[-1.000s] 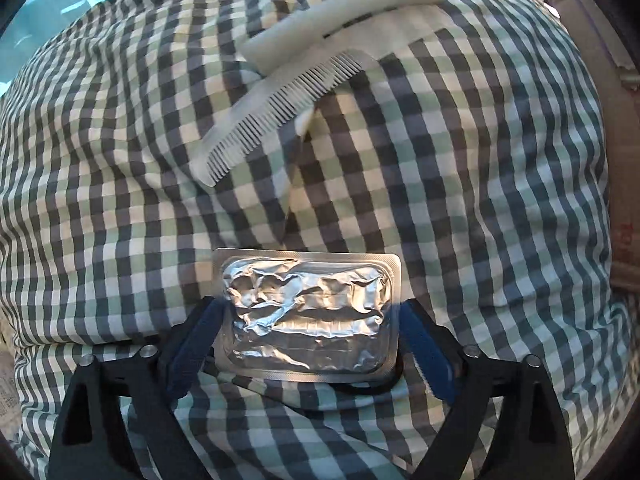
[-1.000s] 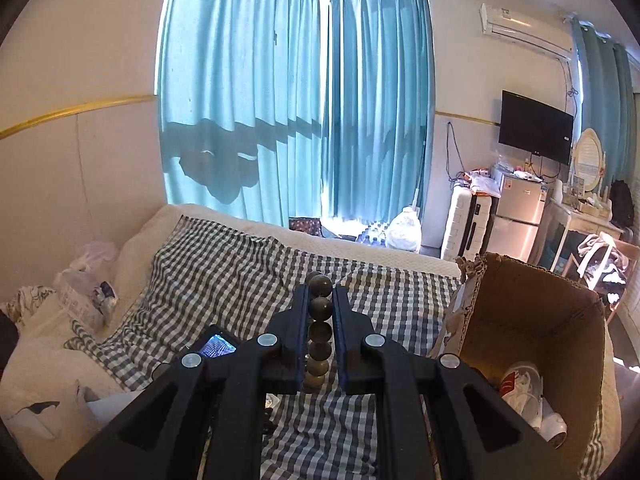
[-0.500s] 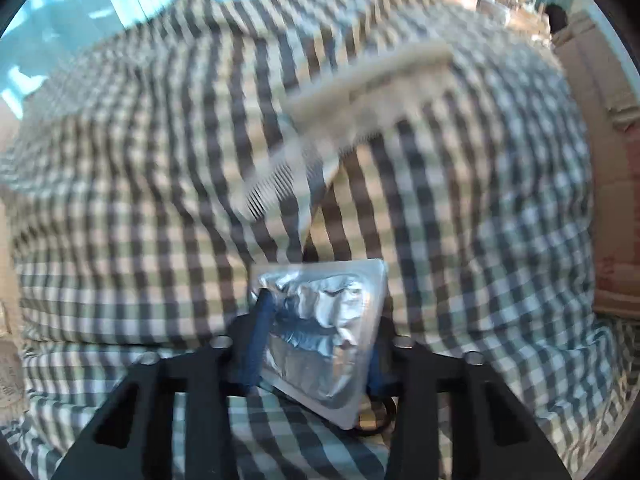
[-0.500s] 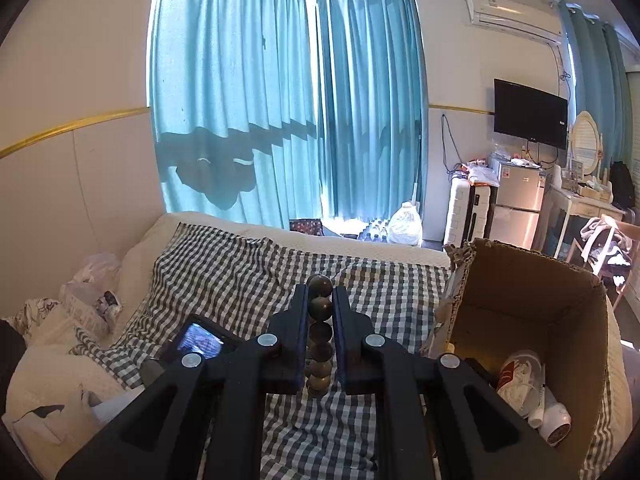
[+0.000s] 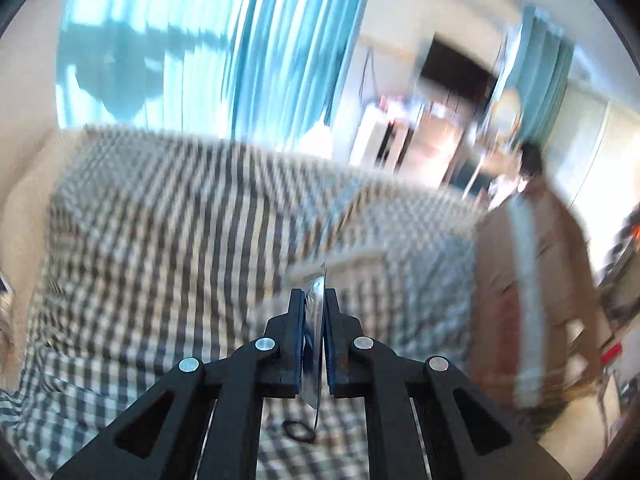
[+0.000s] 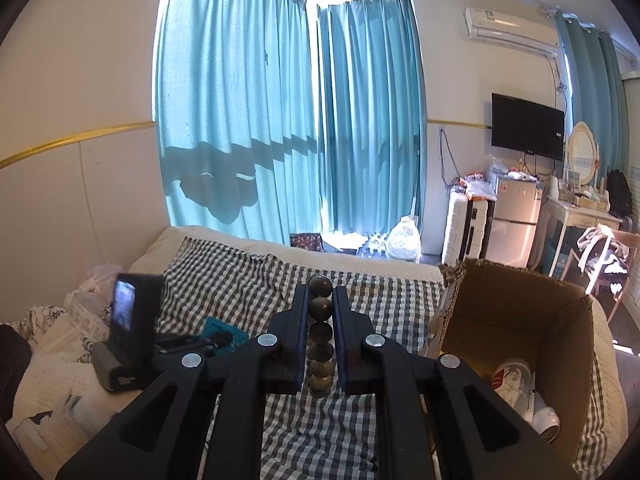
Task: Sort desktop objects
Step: 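Lift the foil pack and bracelet and carry both over the cardboard box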
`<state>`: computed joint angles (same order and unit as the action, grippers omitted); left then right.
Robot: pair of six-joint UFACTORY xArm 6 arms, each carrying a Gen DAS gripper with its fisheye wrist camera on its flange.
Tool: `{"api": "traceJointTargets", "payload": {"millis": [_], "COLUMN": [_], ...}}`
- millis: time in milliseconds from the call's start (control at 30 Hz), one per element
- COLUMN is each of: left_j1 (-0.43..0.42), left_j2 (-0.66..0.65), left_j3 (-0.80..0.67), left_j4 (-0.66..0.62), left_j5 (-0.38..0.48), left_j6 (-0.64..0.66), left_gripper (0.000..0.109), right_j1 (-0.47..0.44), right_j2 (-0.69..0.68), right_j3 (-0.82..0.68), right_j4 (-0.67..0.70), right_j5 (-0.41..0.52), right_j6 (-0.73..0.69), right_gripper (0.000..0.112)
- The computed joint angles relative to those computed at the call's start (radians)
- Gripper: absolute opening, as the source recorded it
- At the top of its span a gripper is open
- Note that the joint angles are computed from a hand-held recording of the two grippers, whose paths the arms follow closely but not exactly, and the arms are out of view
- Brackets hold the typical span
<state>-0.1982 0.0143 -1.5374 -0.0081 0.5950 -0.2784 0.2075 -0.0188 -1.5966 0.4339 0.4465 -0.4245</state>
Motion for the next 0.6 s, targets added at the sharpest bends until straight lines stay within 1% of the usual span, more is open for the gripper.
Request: {"api": "traceJointTargets", "payload": {"millis": [67, 100, 200, 233, 267, 300, 333, 400, 433, 500, 567, 600], "left_j1": [-0.009, -0.014, -0.038, -0.053, -0.058, -0.07, -0.077, -0.101, -0.112, -0.13, -0.153, -0.161], "left_j2": [-0.061, -0.082, -0.101, -0.116, -0.097, -0.108, -0.085, -0.099, -0.089, -0.089, -0.08, -0.074], "left_j3": [0.019, 0.025, 0.001, -0.01, -0.025, -0.028, -0.06, -0.071, -0.101, -0.128, -0.148, -0.163], "left_j4": [-0.023, -0.011, 0.041, 0.046, 0.065, 0.105, 0.141, 0.277, 0.306, 0.392, 0.434, 0.444], "left_j5": [-0.034, -0.059, -0.116, -0.115, -0.144, -0.163, -0.173, -0.199, -0.193, -0.212, -0.214, -0.217], "left_j6": [0.022, 0.014, -0.004, 0.007, -0.005, -0.03, -0.055, -0.174, -0.193, -0.259, -0.272, -0.274], "left_gripper": [0.008, 0.008, 0.008, 0.008, 0.008, 0.008, 0.008, 0.008, 0.008, 0.008, 0.008, 0.008], "right_j1": [0.003, 0.001, 0.001, -0.001, 0.001, 0.0, -0.001, -0.004, -0.006, -0.014, -0.027, -0.037], "right_j2": [-0.018, -0.025, -0.046, -0.055, -0.061, -0.069, -0.08, -0.103, -0.112, -0.128, -0.14, -0.145], "right_j3": [0.016, 0.02, 0.032, 0.038, 0.041, 0.046, 0.056, 0.08, 0.088, 0.102, 0.119, 0.123], "right_j4": [0.014, 0.025, 0.053, 0.077, 0.084, 0.097, 0.109, 0.128, 0.134, 0.14, 0.136, 0.16], "right_j5": [-0.029, -0.038, -0.069, -0.082, -0.094, -0.105, -0.119, -0.153, -0.163, -0.176, -0.191, -0.19], "right_j6": [-0.023, -0.038, -0.071, -0.095, -0.102, -0.118, -0.135, -0.168, -0.181, -0.205, -0.22, -0.242], "right_gripper": [0.011, 0.011, 0.011, 0.011, 0.011, 0.011, 0.011, 0.011, 0.011, 0.011, 0.011, 0.011]}}
